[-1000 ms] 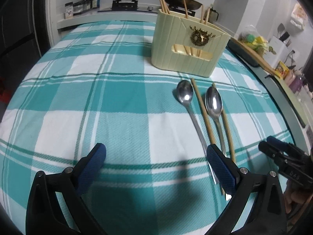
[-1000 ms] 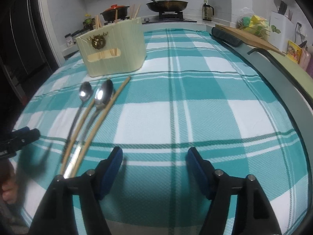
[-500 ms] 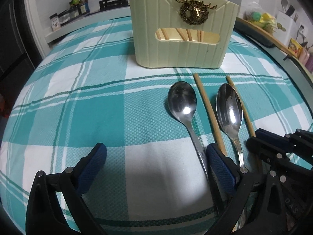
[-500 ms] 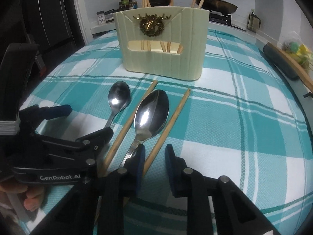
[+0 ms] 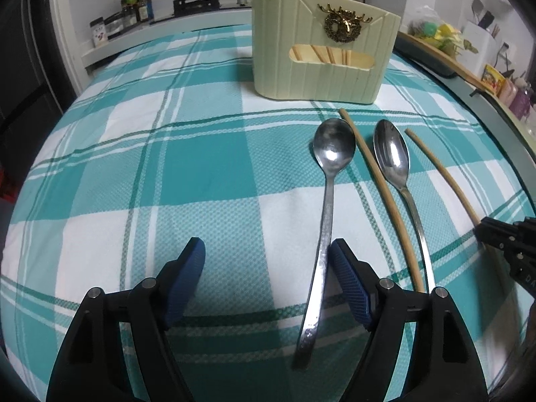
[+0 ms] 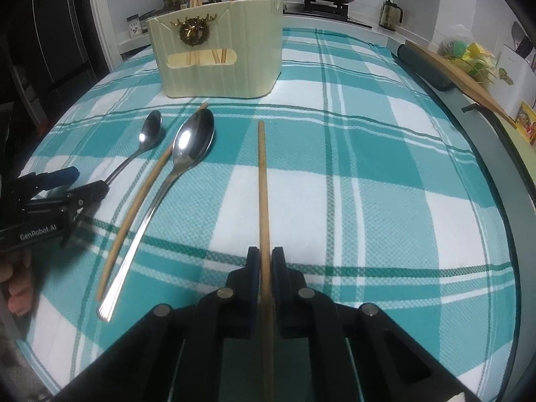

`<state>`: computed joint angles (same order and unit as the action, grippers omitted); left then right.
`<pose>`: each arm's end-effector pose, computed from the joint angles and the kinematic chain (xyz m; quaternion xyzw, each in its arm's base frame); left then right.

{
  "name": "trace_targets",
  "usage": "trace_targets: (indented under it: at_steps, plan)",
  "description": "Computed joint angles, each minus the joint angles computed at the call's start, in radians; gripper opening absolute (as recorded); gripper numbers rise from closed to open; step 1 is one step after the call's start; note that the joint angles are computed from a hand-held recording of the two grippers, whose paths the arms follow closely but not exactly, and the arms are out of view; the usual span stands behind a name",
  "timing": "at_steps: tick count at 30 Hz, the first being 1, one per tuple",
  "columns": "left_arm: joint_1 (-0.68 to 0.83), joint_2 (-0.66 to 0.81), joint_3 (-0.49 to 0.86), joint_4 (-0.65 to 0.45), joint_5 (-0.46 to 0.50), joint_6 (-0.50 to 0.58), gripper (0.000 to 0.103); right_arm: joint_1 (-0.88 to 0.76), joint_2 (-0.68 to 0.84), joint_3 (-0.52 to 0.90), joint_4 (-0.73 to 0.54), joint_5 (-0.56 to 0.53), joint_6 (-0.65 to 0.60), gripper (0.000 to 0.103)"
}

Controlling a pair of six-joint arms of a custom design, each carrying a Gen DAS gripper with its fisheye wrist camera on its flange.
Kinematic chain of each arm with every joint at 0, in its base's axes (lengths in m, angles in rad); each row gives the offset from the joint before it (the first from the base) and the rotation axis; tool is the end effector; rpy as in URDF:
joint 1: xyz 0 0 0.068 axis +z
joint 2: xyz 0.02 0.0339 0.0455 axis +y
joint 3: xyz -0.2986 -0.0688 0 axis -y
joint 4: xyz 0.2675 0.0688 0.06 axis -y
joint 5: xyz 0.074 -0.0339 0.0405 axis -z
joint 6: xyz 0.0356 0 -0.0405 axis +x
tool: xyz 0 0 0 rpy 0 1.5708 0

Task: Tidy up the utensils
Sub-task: 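Close the right tool on a chopstick while the left tool closes on a steel spoon, then carry the chopstick and spoon over the cream holder and open both tools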

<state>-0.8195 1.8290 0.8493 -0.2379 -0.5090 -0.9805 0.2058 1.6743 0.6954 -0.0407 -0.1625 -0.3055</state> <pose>0.2389 -0.2304 0.1149 -0.1207 0.9461 0.0209 0.2998 0.2994 0.0684 0.1290 -0.2639 0.9223 0.0645 0.2748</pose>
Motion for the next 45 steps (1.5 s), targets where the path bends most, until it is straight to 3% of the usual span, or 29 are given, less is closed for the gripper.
trace_targets:
  at_steps: [1, 3, 4, 10, 16, 22, 23, 25, 27, 29, 31, 36, 45]
  plan:
    - [0.006, -0.006, 0.001, -0.007, 0.021, 0.017, 0.078, -0.006, -0.001, 0.007, -0.020, -0.004, -0.013, 0.009]
    - [0.027, -0.019, 0.016, -0.027, 0.081, 0.073, 0.079, -0.017, 0.007, 0.039, -0.079, -0.026, -0.038, 0.021]
    - [0.037, -0.026, 0.023, -0.033, 0.103, 0.104, 0.079, -0.025, 0.013, 0.062, -0.115, -0.043, -0.052, 0.032]
    - [0.083, 0.032, 0.127, -0.069, 0.122, 0.273, 0.083, -0.032, 0.068, 0.206, -0.281, -0.089, -0.130, 0.033]
    - [0.129, 0.133, 0.228, -0.055, 0.123, 0.376, 0.082, 0.013, 0.168, 0.312, -0.304, -0.045, -0.169, 0.033]
    - [0.169, 0.161, 0.255, 0.002, 0.164, 0.396, 0.068, 0.043, 0.261, 0.424, -0.322, -0.039, -0.145, 0.033]
    - [0.171, 0.165, 0.258, 0.014, 0.164, 0.399, 0.063, 0.051, 0.277, 0.445, -0.321, -0.039, -0.141, 0.033]
    - [0.172, 0.166, 0.256, 0.042, 0.165, 0.417, 0.042, 0.063, 0.308, 0.487, -0.323, -0.039, -0.128, 0.033]
    - [0.175, 0.164, 0.257, 0.046, 0.168, 0.426, 0.036, 0.075, 0.332, 0.518, -0.316, -0.033, -0.112, 0.031]
    - [0.176, 0.156, 0.254, 0.044, 0.161, 0.418, 0.036, 0.084, 0.348, 0.541, -0.312, -0.019, -0.108, 0.007]
    - [0.172, 0.127, 0.234, 0.044, 0.149, 0.404, 0.036, 0.076, 0.361, 0.572, -0.340, -0.047, -0.080, 0.007]
    - [0.143, -0.026, 0.140, 0.073, 0.103, 0.377, 0.036, 0.036, 0.264, 0.525, -0.328, -0.129, -0.043, 0.007]
    - [0.021, -0.305, 0.013, 0.034, -0.041, 0.306, 0.036, -0.036, -0.098, 0.347, -0.305, -0.278, -0.004, 0.007]
